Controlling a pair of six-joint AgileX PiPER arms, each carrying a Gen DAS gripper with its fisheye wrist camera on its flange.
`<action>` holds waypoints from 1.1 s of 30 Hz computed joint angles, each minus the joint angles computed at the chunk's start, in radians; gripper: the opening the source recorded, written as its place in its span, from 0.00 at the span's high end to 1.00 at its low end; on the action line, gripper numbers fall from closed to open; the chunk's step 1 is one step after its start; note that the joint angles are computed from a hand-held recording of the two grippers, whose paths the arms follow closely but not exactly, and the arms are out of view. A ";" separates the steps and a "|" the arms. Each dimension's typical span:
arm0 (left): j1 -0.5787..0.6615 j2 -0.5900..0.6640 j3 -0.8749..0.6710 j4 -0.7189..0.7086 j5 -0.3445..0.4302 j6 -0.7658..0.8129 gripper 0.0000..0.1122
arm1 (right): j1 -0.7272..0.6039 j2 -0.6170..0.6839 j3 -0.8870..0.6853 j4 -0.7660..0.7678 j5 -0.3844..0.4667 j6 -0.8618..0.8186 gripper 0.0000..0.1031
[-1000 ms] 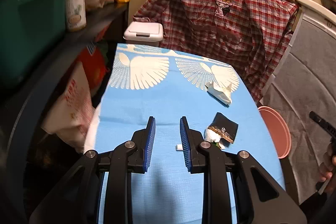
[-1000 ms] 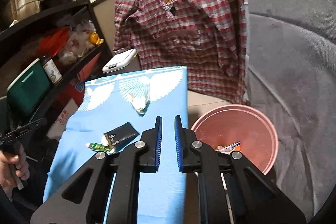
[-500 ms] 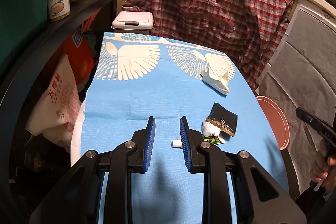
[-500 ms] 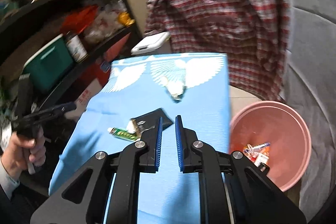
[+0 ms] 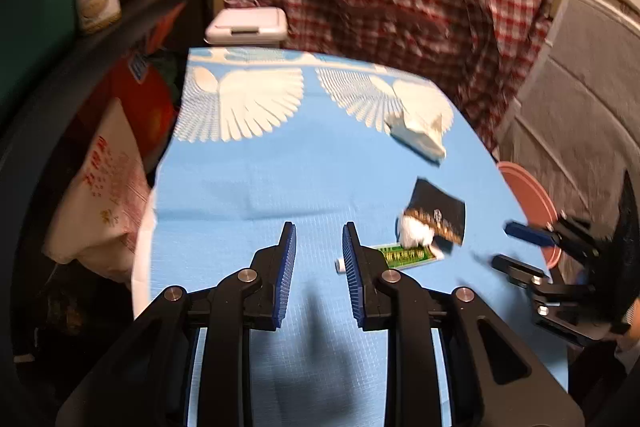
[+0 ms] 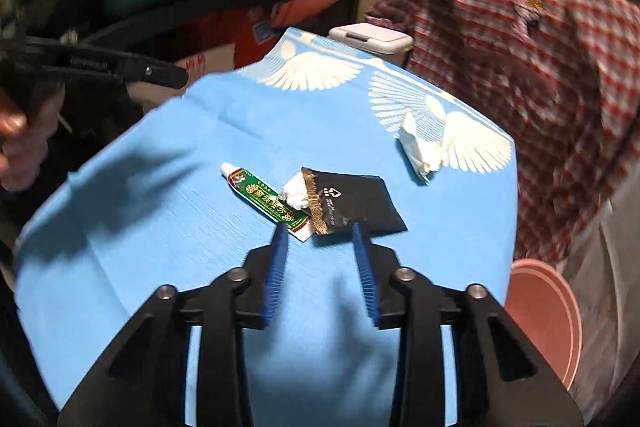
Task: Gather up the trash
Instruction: 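Move both tools back over the table toward the black pouch and toothpaste tube, then grasp the black pouch with the right tool while the left tool grasps the green toothpaste tube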
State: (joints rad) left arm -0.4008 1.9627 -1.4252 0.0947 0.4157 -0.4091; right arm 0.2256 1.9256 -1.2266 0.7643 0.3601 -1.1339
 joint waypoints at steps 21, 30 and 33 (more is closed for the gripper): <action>-0.080 0.266 -0.233 -0.040 0.118 0.295 0.46 | 0.048 0.132 -0.098 -0.188 -0.105 0.058 0.96; -0.115 0.331 -0.320 0.037 0.148 0.263 0.45 | -0.036 0.108 -0.138 0.000 0.034 -0.017 0.99; -0.113 0.340 -0.337 0.012 0.155 0.282 0.53 | -0.065 0.104 -0.151 0.033 0.082 -0.009 0.99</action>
